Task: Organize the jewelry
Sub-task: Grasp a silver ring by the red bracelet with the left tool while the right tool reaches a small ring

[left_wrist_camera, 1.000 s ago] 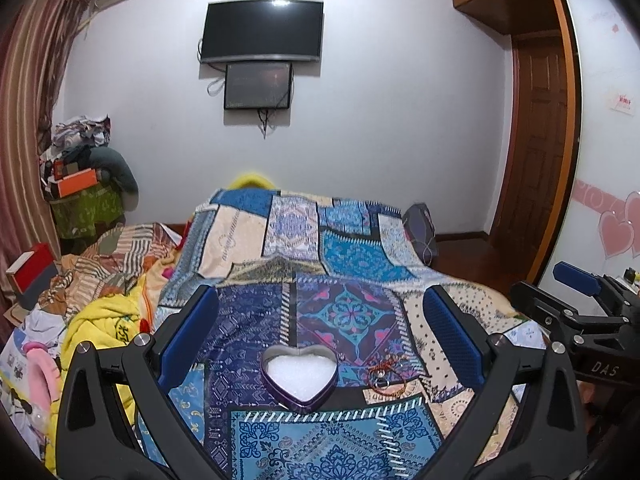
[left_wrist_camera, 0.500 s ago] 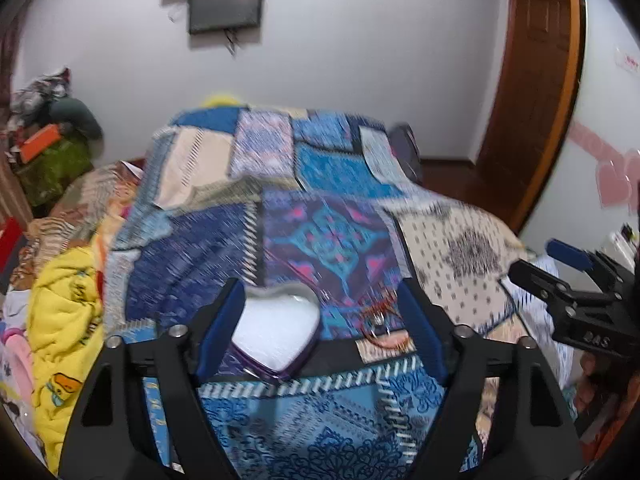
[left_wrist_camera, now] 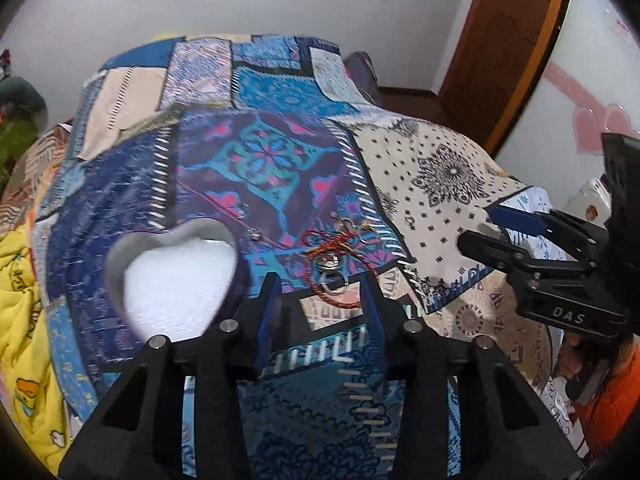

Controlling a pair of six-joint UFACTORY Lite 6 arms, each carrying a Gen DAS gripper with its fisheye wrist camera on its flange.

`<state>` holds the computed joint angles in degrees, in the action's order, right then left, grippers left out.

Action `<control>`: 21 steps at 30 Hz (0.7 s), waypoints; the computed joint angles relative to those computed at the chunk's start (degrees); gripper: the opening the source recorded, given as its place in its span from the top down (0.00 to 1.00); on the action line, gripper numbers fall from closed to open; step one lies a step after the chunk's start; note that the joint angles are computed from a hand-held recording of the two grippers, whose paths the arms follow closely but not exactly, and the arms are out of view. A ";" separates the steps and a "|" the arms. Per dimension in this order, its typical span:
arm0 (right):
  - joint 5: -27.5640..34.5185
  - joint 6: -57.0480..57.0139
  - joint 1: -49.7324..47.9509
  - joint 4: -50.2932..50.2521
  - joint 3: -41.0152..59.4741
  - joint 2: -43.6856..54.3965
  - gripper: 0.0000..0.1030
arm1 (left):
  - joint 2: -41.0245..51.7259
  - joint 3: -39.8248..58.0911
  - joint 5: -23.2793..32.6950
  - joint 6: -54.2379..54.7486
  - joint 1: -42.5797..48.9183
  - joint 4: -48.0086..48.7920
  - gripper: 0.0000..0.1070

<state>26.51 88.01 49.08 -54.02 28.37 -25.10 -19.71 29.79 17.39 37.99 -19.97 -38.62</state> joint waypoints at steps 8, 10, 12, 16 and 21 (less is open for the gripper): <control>-13.62 -31.42 -14.14 23.59 2.23 6.76 0.53 | 11.67 5.01 0.37 12.62 -0.75 -12.63 0.74; -15.10 -37.84 -15.58 28.90 2.93 8.70 0.56 | 14.41 6.12 0.40 14.86 -0.64 -14.81 0.74; -15.82 -42.34 -16.44 32.61 3.94 10.78 0.59 | 17.06 7.32 0.54 17.19 -0.38 -17.38 0.75; -16.40 -47.36 -17.21 36.19 5.50 14.17 0.64 | 19.78 8.74 0.09 19.17 0.22 -20.28 0.75; -16.68 -56.35 -18.16 43.25 7.71 17.07 0.65 | 22.25 10.73 0.06 21.28 0.45 -22.52 0.75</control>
<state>9.82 31.66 30.92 -10.77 36.07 -8.03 2.53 40.52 17.45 59.27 -19.52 -61.14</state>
